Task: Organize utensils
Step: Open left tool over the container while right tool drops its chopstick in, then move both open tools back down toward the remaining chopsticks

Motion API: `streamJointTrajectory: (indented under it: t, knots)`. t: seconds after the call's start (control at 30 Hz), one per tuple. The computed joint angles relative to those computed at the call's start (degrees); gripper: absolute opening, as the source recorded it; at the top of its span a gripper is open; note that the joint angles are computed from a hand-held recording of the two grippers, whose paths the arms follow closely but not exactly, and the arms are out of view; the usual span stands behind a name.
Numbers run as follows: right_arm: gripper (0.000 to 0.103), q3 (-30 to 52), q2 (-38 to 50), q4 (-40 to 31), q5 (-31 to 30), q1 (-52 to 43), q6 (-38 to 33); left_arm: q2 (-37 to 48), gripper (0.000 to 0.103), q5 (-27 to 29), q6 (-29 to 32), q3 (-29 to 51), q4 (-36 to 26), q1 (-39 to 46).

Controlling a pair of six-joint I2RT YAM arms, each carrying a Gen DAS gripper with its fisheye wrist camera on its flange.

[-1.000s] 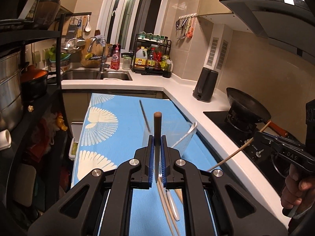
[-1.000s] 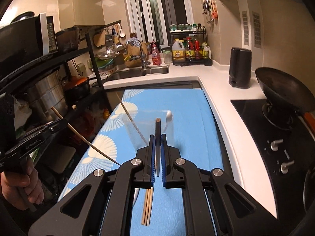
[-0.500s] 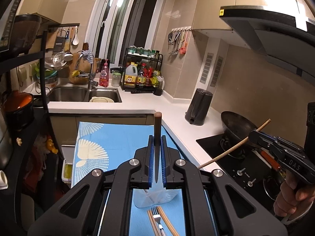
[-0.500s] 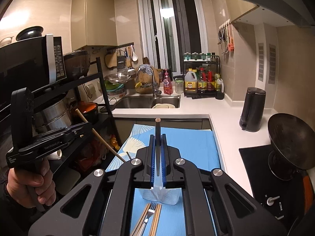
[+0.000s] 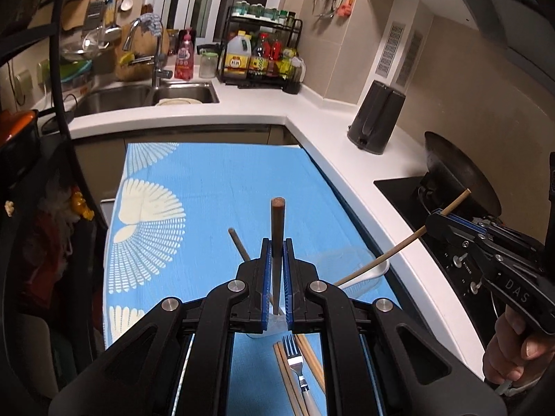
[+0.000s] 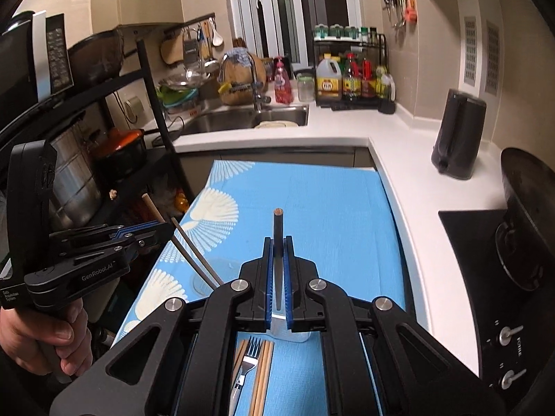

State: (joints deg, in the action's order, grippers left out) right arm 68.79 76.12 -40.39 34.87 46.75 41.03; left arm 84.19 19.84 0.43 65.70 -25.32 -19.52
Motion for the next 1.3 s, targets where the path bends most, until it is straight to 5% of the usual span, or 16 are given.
streamJointTrajectory:
  t: [0.23,0.27,0.33,0.4,0.7,0.87,0.97,1.07,1.2,1.3]
  knots:
    - [0.008,-2.4,2.8,2.8,-4.3,-2.0,0.6,2.3,0.008,-0.2,1.2,-1.1,0.7,-0.7]
    - [0.011,-2.0,3.5,2.2,-4.5,-1.9,0.7,2.3,0.012,-0.9,1.4,-1.1,0.6,-1.0]
    - [0.032,-1.3,4.3,0.3,-2.8,-1.3,1.9,1.2,0.044,-2.8,1.8,-1.7,1.2,-1.4]
    - [0.039,-0.8,3.9,-1.8,-0.8,-0.5,3.4,-1.2,0.047,-4.1,2.2,-2.6,2.2,-1.3]
    - [0.04,4.2,0.5,-16.6,12.7,8.0,12.5,-15.6,0.051,-7.5,0.4,-9.3,5.2,-0.2]
    - [0.04,6.2,-0.5,-30.3,23.6,19.1,27.8,-27.9,0.051,-8.0,-0.1,-18.2,6.1,0.4]
    - [0.04,5.9,1.4,-41.8,28.4,27.9,44.3,-35.8,0.051,-8.5,0.6,-25.0,6.1,0.0]
    - [0.04,3.6,4.2,-48.2,28.6,34.5,57.8,-44.3,0.039,-9.2,1.1,-32.7,5.0,-0.6]
    - [0.034,-2.7,6.5,-46.7,26.1,40.8,68.8,-54.4,0.021,-10.3,0.0,-41.7,2.1,-1.5]
    - [0.022,-6.6,8.9,-43.5,23.8,44.5,75.5,-64.4,0.018,-16.1,-3.2,-49.4,-1.2,-6.8]
